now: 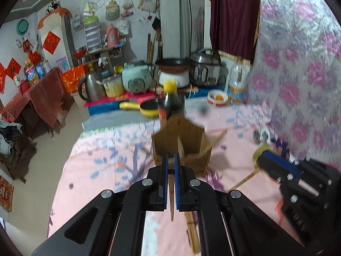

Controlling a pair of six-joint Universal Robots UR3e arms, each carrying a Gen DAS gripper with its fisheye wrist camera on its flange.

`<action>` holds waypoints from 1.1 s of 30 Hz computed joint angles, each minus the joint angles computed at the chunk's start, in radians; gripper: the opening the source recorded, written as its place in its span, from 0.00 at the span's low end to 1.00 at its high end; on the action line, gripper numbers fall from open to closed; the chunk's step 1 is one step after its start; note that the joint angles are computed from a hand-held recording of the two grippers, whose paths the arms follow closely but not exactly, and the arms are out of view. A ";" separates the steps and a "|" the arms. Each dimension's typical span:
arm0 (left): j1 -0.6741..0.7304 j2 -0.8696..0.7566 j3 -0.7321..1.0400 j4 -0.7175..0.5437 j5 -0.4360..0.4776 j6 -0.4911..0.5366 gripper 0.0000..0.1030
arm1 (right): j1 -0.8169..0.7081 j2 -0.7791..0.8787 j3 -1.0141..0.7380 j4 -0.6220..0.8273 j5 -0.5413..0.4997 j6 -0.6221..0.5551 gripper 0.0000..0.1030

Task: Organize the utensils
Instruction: 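Lift both held chopsticks and carry them over the utensil holder, then open both grippers to drop the chopsticks into the holder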

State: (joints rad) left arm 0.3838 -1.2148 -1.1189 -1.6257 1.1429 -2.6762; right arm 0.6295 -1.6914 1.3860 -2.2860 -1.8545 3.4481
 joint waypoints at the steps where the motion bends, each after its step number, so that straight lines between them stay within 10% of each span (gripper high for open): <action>1: -0.028 -0.045 0.056 0.022 0.013 -0.036 0.06 | -0.010 0.022 -0.043 0.005 0.004 -0.003 0.06; 9: -0.147 -0.295 0.284 0.231 0.053 -0.225 0.06 | -0.055 0.190 -0.304 -0.002 -0.045 -0.013 0.06; 17: -0.178 -0.365 0.042 0.511 0.088 -0.314 0.08 | -0.100 0.327 -0.303 -0.162 -0.056 -0.022 0.07; 18: -0.183 -0.361 0.002 0.527 0.111 -0.317 0.11 | -0.106 0.329 -0.272 -0.176 -0.048 -0.023 0.08; 20: -0.158 -0.332 -0.079 0.534 0.107 -0.310 0.49 | -0.106 0.314 -0.205 -0.201 -0.067 -0.010 0.17; 22: -0.095 -0.257 -0.186 0.564 0.049 -0.306 0.57 | -0.110 0.257 -0.109 -0.249 -0.056 0.001 0.19; 28: 0.115 -0.002 -0.385 0.503 -0.073 -0.251 0.77 | -0.045 0.108 0.056 -0.316 -0.130 0.027 0.43; 33: 0.417 0.278 -0.481 0.209 -0.265 -0.063 0.88 | 0.094 0.008 0.190 -0.403 -0.305 0.068 0.92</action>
